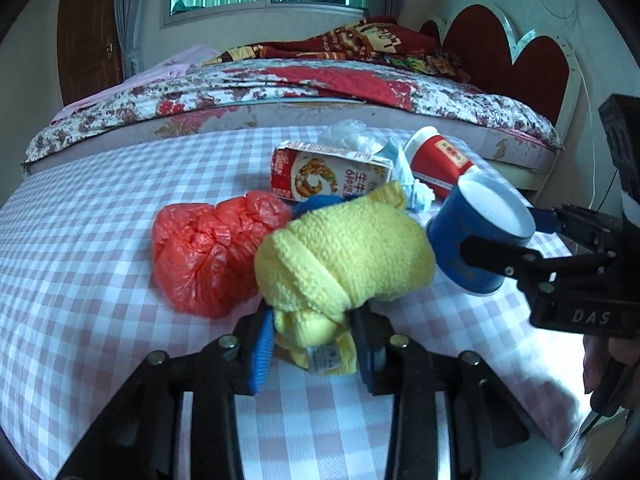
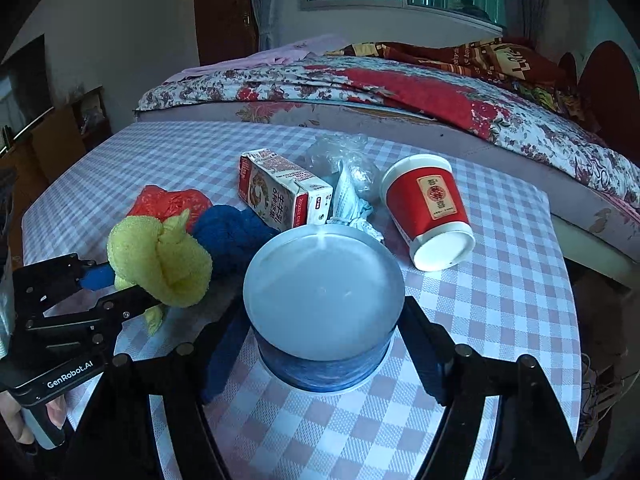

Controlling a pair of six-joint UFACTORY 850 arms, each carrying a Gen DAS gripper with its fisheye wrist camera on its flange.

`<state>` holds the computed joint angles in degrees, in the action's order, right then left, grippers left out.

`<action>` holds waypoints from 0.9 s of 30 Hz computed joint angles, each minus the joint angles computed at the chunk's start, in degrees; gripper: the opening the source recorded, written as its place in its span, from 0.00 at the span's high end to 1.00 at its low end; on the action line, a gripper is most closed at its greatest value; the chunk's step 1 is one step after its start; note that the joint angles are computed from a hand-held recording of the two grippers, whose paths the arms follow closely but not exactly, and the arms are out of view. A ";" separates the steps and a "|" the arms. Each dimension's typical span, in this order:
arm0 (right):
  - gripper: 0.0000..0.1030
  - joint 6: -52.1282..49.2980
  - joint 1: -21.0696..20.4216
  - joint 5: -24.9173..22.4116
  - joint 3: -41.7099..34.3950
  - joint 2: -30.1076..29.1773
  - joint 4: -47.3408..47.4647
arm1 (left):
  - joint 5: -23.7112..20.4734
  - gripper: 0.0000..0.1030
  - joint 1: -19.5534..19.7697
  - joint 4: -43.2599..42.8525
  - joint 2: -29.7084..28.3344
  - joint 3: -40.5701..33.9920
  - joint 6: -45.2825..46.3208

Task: Collect trash
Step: 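Carry towel and mug to the bucket and release both inside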

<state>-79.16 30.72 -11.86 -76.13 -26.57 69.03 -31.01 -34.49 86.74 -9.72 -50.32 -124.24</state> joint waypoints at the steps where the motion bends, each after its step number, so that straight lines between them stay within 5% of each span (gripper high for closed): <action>1: 0.26 -4.11 -0.35 -0.09 1.29 1.19 4.17 | -0.45 0.64 -0.58 0.14 0.41 0.26 -0.46; 12: 0.26 -32.62 -8.69 -4.51 19.78 19.44 31.73 | -4.48 0.65 -10.47 1.68 2.62 0.08 -4.50; 27: 0.26 -34.29 -23.57 -6.16 33.80 32.29 31.52 | -1.01 0.65 -21.13 4.46 -6.51 -10.63 -6.08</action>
